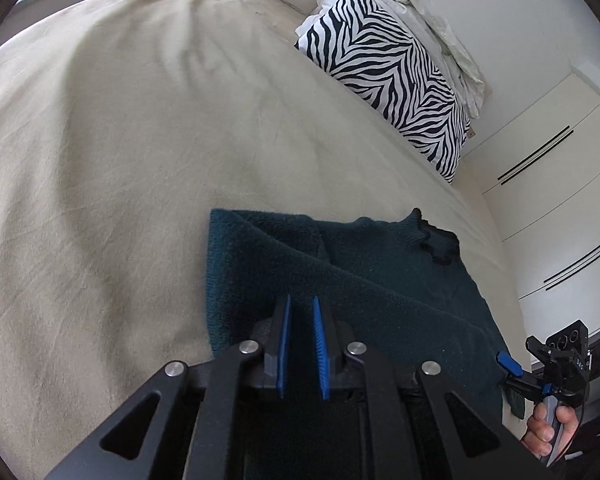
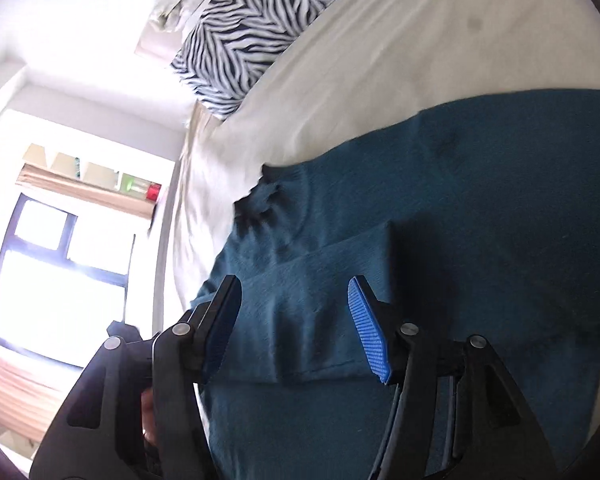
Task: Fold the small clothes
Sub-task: 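Grasp the sweater side edge with the left gripper and fold it inward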
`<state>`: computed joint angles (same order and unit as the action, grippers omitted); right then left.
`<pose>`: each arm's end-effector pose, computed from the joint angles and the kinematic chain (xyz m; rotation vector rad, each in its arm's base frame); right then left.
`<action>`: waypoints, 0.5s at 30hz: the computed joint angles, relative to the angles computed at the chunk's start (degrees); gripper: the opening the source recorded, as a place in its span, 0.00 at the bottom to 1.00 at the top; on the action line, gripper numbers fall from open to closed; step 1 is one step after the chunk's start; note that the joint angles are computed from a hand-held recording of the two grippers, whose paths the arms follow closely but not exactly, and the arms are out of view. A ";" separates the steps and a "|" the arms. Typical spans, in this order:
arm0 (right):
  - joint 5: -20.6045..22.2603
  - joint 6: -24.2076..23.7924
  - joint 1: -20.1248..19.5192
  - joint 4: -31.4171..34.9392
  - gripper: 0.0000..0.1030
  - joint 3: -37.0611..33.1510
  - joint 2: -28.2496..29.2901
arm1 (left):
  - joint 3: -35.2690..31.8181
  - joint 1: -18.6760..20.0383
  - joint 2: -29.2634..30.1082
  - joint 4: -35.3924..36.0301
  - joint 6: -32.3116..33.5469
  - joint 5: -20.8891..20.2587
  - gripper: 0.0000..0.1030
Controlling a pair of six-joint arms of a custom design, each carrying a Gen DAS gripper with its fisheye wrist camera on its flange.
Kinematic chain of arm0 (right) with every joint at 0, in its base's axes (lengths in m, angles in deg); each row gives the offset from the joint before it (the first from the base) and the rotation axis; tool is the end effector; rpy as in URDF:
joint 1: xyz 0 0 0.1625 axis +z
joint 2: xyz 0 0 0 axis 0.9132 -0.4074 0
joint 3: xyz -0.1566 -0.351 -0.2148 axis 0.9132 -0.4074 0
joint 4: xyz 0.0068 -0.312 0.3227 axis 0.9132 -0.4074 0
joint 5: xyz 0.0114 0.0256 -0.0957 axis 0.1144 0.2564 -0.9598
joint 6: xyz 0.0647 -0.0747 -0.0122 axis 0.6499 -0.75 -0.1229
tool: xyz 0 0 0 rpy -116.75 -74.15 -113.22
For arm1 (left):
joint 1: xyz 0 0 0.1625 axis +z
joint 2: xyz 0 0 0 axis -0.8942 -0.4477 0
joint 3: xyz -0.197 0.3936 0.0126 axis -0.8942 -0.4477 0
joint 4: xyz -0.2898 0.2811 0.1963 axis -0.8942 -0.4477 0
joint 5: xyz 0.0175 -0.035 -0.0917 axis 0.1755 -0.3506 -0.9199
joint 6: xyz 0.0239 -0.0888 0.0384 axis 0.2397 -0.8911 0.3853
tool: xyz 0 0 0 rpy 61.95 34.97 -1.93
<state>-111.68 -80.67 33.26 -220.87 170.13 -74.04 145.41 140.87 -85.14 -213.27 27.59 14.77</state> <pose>0.2557 -0.6972 0.0955 -0.0285 2.9827 -0.4617 0.0593 -0.5443 0.3634 -0.2841 2.6724 -1.0894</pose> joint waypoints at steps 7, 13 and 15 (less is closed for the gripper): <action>3.02 0.49 -1.33 3.74 0.52 -0.09 3.22 | 6.42 -3.29 -4.74 -2.70 1.86 2.89 0.16; 4.24 1.18 -3.10 -0.16 0.51 3.95 -0.14 | 11.79 -7.46 -10.11 1.09 2.65 7.22 0.17; 2.19 1.69 -3.46 -2.41 0.51 5.88 -2.02 | 12.89 -9.65 -10.73 3.52 3.04 10.85 0.17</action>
